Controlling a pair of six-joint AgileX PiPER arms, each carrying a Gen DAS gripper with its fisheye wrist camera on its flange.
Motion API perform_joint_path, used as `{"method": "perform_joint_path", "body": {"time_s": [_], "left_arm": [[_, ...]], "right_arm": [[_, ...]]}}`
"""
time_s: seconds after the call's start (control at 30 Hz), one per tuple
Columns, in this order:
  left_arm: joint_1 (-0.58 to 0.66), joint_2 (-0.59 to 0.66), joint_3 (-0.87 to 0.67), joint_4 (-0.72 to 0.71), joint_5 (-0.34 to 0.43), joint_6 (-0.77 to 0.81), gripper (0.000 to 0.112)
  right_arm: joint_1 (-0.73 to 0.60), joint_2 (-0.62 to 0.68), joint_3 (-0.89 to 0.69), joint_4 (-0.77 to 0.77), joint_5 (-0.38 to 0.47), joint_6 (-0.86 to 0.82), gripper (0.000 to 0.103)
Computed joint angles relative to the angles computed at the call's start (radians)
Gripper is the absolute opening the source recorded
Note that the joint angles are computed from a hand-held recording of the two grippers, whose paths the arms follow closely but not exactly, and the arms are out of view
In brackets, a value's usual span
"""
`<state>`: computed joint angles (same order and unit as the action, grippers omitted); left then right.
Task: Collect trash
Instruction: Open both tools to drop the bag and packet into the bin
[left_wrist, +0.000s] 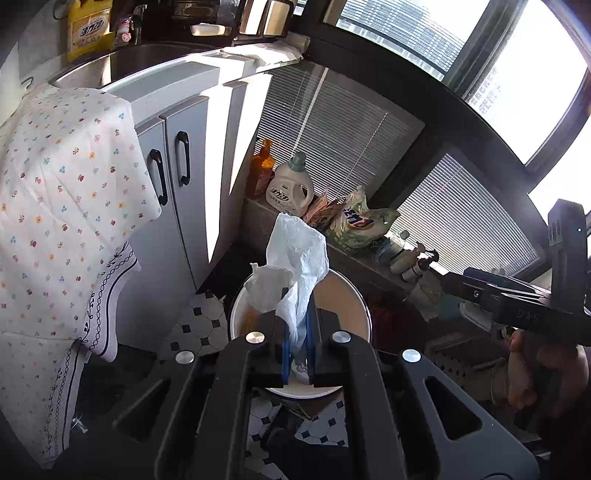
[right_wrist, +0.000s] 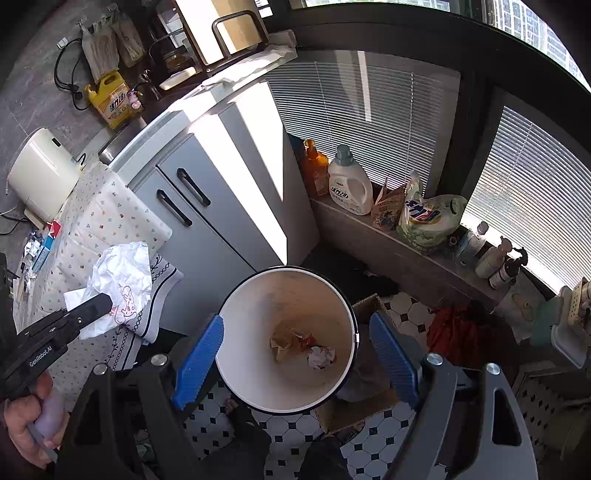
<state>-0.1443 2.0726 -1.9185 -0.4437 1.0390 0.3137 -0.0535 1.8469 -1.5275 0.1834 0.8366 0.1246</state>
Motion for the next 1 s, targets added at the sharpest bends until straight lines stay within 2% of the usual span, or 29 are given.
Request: {"method": "perform_joint_path", "body": {"time_s": [0.23,0.33,0.37,0.4,0.47,0.5,0.67,1.0], "left_arm": [[-0.091,0.090,-0.093,-0.005,0.048,-0.008,0.008],[-0.112,0.146,-0.172,-0.007,0.109,-0.015,0.010],[-0.117,0.167,-0.206,-0.006,0.132,-0.023,0.021],[-0.121,0.166,-0.207,-0.005,0.136,-0.025,0.039],[-0.115,0.143,-0.182,-0.025,0.112,-0.001,0.057],[-0.112,0.135,-0.177,-0.029,0.107,0.009,0.060],[-0.082,0.125,-0.187,0.007,0.125,-0.003,0.060],[0.053,-0.001,-0.080,0.059,0.071,0.002,0.067]], "right_arm": [[-0.073,-0.069,0.094,-0.001,-0.018,-0.008,0.080],[-0.089,-0.082,0.114,-0.001,-0.023,-0.001,0.080],[-0.093,-0.087,0.120,0.002,-0.027,0.001,0.080],[-0.095,-0.089,0.123,0.003,-0.030,0.004,0.080],[-0.096,-0.093,0.128,0.009,-0.035,0.006,0.081],[-0.095,-0.094,0.129,0.013,-0.037,0.007,0.081],[-0.071,-0.087,0.118,0.026,-0.042,0.016,0.081],[0.062,-0.035,-0.001,0.024,-0.016,0.020,0.085]]}}
